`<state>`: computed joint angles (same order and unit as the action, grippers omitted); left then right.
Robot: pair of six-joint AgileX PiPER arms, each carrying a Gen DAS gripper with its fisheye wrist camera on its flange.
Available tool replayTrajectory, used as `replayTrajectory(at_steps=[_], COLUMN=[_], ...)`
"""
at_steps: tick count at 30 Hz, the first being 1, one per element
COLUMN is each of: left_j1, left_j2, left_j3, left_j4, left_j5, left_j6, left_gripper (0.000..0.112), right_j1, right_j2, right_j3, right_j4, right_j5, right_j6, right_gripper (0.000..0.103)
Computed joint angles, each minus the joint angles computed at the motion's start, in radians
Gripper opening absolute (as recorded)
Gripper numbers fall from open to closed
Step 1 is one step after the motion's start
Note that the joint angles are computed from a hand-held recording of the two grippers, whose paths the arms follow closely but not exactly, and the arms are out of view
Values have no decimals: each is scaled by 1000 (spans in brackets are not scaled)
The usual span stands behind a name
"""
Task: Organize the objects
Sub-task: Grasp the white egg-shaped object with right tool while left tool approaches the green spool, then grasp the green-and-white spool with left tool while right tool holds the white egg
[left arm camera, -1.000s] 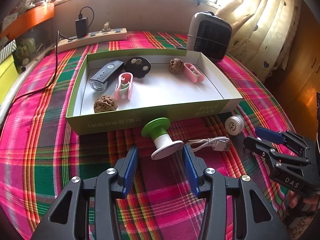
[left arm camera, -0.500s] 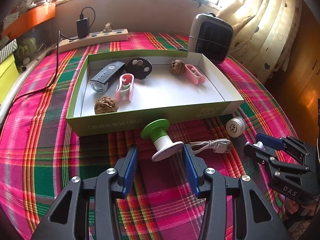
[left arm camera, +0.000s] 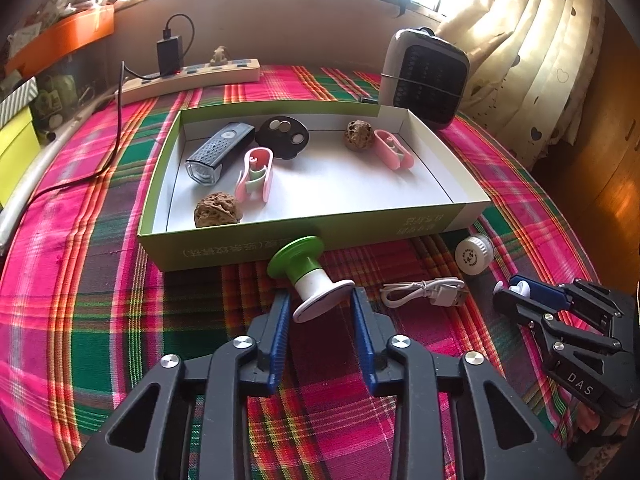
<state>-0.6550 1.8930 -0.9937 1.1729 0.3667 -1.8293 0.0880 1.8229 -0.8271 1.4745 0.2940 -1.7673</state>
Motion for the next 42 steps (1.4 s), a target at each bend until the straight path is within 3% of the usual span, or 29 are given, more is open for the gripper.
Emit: replayTrajectory(at_steps=[8,23,25,29,33,35,42], left_j1=[-10,-16,-13,-19,-23,-16,4], left_j2=[3,-6,-12,-20,-24,-24,-14], left_j3=[3,16,24,32,35,35,9], left_j4=[29,71,77,79,68,64,46], left_j5=[14,-10,-19,2,18,21,20], left_j6=[-23,-49,-57,-60,-36,-24,44], left_gripper=[15,9,11,30,36,44,45], right_j1=[-2,-2,-3,-5,-5,-4,-4], right_j2=[1,1,2,5,5,5,5], right_j3=[1,-1,-3,-8,-8,-8,-7], right_j4=[6,-1,-3,-15,-16,-15,-10], right_j5=[3,3,4,7,8,7,6], right_j6=[-5,6,9,23,23,23,19], right_gripper=[26,26,26,26,26,26,26])
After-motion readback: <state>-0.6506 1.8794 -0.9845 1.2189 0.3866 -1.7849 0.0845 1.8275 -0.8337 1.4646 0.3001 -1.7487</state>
